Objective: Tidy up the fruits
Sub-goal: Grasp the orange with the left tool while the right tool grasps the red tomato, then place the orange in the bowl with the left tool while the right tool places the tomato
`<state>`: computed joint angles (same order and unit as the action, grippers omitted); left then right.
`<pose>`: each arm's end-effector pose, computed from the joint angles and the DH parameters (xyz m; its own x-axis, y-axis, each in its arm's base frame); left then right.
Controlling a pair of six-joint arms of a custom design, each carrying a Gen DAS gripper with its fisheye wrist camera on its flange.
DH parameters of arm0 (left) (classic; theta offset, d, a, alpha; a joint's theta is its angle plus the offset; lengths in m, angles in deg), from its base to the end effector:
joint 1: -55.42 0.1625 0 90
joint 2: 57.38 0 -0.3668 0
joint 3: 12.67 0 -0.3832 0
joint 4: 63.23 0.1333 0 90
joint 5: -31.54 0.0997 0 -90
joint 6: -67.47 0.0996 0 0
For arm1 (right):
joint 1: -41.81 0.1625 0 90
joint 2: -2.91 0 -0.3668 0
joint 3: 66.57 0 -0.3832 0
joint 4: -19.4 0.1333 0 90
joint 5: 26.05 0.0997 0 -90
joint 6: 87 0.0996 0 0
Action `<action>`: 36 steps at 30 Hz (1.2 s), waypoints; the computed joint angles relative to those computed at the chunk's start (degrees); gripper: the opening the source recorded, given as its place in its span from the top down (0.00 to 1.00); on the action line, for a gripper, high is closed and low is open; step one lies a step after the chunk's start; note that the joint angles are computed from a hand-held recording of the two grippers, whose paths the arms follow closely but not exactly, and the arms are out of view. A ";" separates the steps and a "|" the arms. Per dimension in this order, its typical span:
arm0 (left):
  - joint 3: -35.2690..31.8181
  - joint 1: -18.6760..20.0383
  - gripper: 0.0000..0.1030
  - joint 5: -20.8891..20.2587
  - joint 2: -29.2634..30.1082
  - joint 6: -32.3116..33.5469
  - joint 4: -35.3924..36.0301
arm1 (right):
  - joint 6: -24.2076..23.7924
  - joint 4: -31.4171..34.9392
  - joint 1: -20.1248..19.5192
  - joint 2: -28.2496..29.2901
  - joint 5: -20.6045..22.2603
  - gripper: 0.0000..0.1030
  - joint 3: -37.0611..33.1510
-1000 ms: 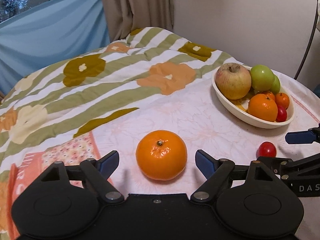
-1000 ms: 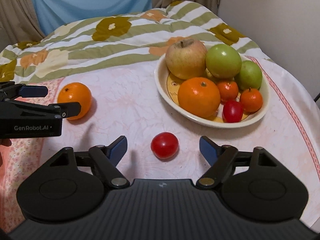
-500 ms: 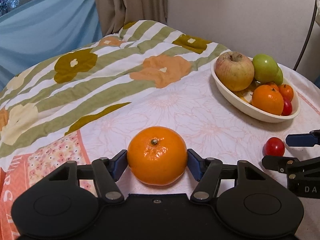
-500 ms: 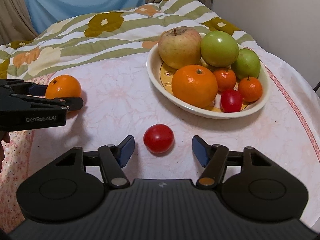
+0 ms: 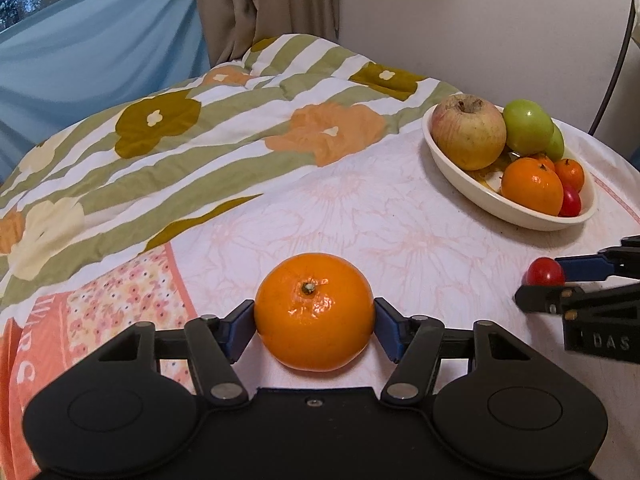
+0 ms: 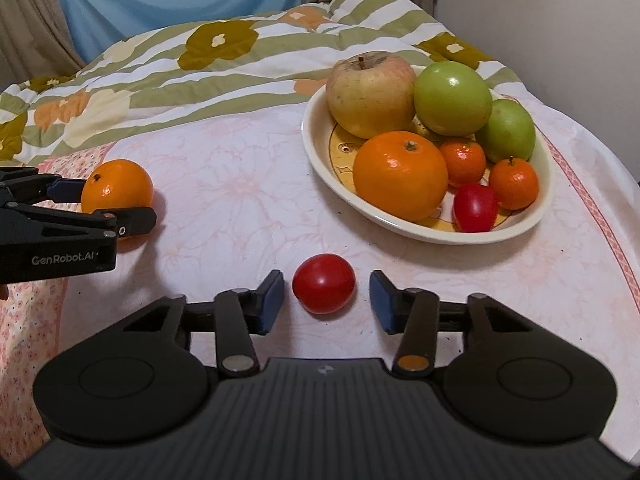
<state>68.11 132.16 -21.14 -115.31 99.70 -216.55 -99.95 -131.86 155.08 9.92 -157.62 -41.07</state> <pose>0.0337 -0.7016 0.3290 -0.6381 0.2252 -0.7363 0.6086 0.7334 -0.3031 0.3819 -0.7180 -0.1056 -0.7151 -0.1828 0.6747 -0.5198 0.7844 -0.3384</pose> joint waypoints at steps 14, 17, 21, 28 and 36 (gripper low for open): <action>4.60 -1.30 0.36 1.63 -3.41 -3.25 -0.43 | -2.41 -3.25 0.05 -3.55 1.91 0.53 5.99; 5.74 -2.15 0.36 2.20 -4.36 -3.47 -1.02 | -2.86 -4.48 0.25 -5.31 2.43 0.53 8.57; 7.07 -3.80 0.36 3.19 -5.57 -4.21 -1.96 | -3.46 -5.79 0.64 -7.63 3.25 0.53 11.43; 8.92 -7.63 0.36 5.66 -6.98 -7.50 -2.94 | -4.87 -7.99 1.01 -12.96 5.66 0.53 16.76; 9.00 -12.43 0.36 9.41 -5.44 -11.54 -5.60 | -8.92 -10.20 0.09 -20.32 8.89 0.53 23.12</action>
<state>77.10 119.73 -11.73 -120.75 88.15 -222.15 -108.86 -142.06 155.18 -10.40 -148.72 -17.95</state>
